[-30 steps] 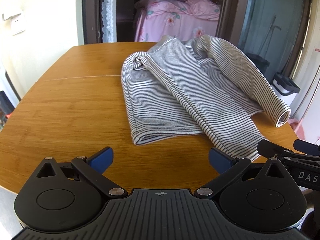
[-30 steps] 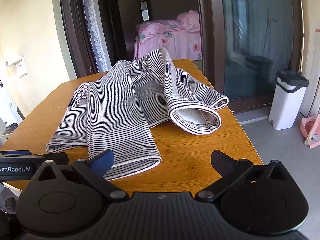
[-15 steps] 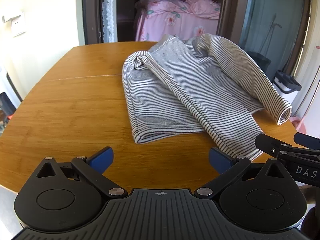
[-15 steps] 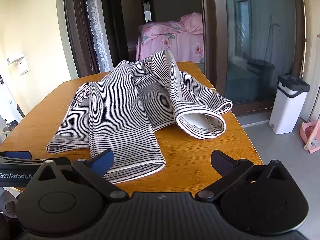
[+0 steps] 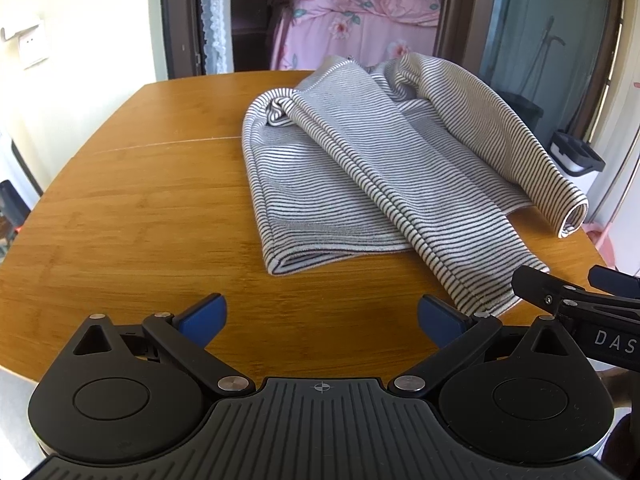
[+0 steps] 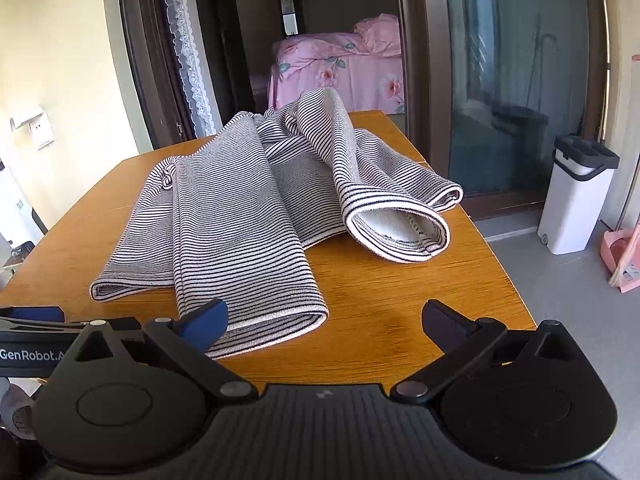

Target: Fold clothes

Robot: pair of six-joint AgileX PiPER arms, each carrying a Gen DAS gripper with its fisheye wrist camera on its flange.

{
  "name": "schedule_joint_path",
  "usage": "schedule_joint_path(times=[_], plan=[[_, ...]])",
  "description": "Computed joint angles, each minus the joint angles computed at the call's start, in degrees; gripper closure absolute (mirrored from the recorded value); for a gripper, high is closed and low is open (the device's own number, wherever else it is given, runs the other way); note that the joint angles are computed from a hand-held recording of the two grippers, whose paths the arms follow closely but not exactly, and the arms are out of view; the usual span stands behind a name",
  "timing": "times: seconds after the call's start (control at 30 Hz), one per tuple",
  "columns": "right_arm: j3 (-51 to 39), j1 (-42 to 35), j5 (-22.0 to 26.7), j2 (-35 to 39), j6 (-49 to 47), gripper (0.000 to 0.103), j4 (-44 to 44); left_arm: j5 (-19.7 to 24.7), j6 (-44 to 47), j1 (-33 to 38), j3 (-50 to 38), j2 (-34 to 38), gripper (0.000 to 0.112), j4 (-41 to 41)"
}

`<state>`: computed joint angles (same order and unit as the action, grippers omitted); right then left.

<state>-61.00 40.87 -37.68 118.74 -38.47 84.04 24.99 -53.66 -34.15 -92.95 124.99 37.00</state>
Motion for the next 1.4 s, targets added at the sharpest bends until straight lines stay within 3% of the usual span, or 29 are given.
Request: schedule_joint_path(times=[1.4], plan=[[-1.4, 0.0, 1.4, -0.1, -4.3, 0.0, 4.1, 1.5, 3.5, 0.4, -0.2, -0.4, 0.009, -3.6]])
